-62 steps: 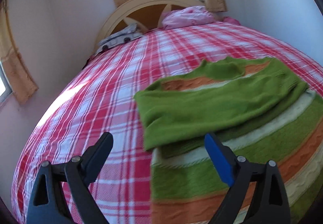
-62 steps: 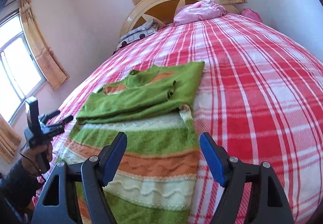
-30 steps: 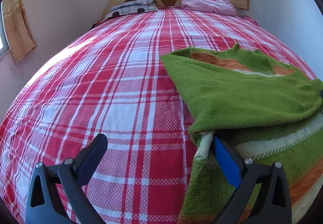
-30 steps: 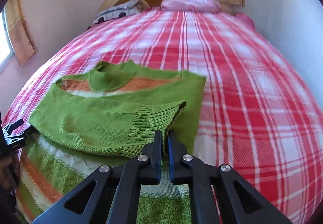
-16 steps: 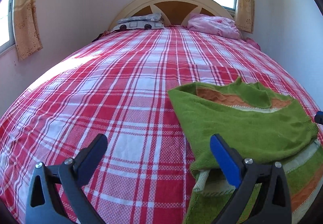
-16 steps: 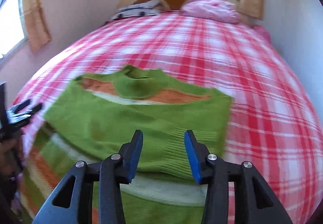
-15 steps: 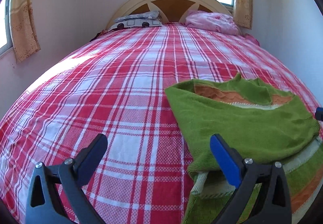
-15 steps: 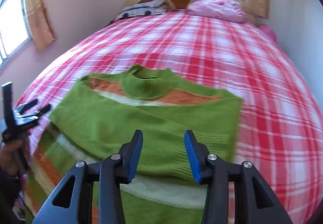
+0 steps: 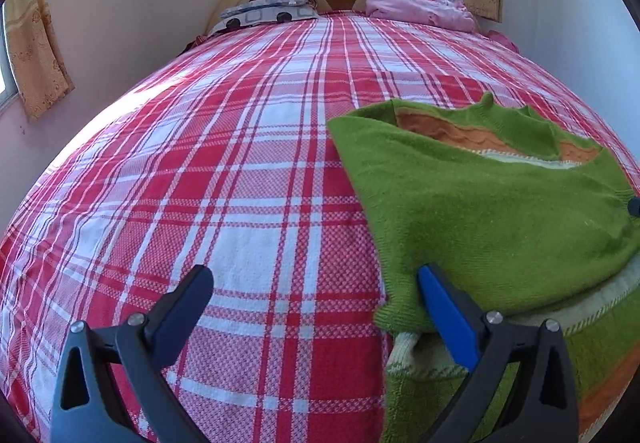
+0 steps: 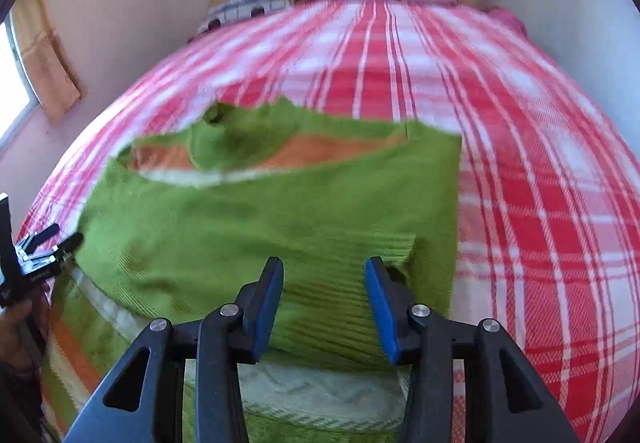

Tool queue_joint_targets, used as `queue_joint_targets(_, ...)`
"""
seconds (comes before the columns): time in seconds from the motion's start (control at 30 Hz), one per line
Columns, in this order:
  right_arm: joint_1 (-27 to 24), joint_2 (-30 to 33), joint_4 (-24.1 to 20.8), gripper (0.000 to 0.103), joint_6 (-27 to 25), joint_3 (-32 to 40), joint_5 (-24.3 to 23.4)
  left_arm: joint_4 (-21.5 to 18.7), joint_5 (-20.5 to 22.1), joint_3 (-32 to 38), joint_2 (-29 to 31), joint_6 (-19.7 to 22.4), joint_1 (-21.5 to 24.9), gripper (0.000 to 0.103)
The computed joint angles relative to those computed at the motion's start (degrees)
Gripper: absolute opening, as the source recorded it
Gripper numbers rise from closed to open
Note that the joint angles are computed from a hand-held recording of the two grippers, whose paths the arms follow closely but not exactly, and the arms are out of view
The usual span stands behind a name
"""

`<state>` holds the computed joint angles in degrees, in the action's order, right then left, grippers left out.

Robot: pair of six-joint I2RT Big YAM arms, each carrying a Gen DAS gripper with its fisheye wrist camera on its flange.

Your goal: Fold small clothes

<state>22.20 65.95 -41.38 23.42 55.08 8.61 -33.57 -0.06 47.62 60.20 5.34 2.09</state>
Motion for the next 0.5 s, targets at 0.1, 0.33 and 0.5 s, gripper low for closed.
queue_joint_targets(0.1, 0.5, -0.6, 0.9, 0.045, -2.1, -0.9, 1.8, -0.8, 2.2, 0.5, 0.6, -0.4, 1.0, 0.103)
queue_joint_targets(0.33, 5.1, -2.1, -1.4, 0.054, 0.3, -2.1, 9.0, 0.1, 1.0, -0.8, -1.8, -0.8, 0.5, 0.103)
queue_joint_targets(0.5, 4.1, -3.8, 0.4, 0.055, 0.3, -3.7, 7.4, 0.8, -1.5, -1.4, -2.7, -0.2, -0.7, 0.103)
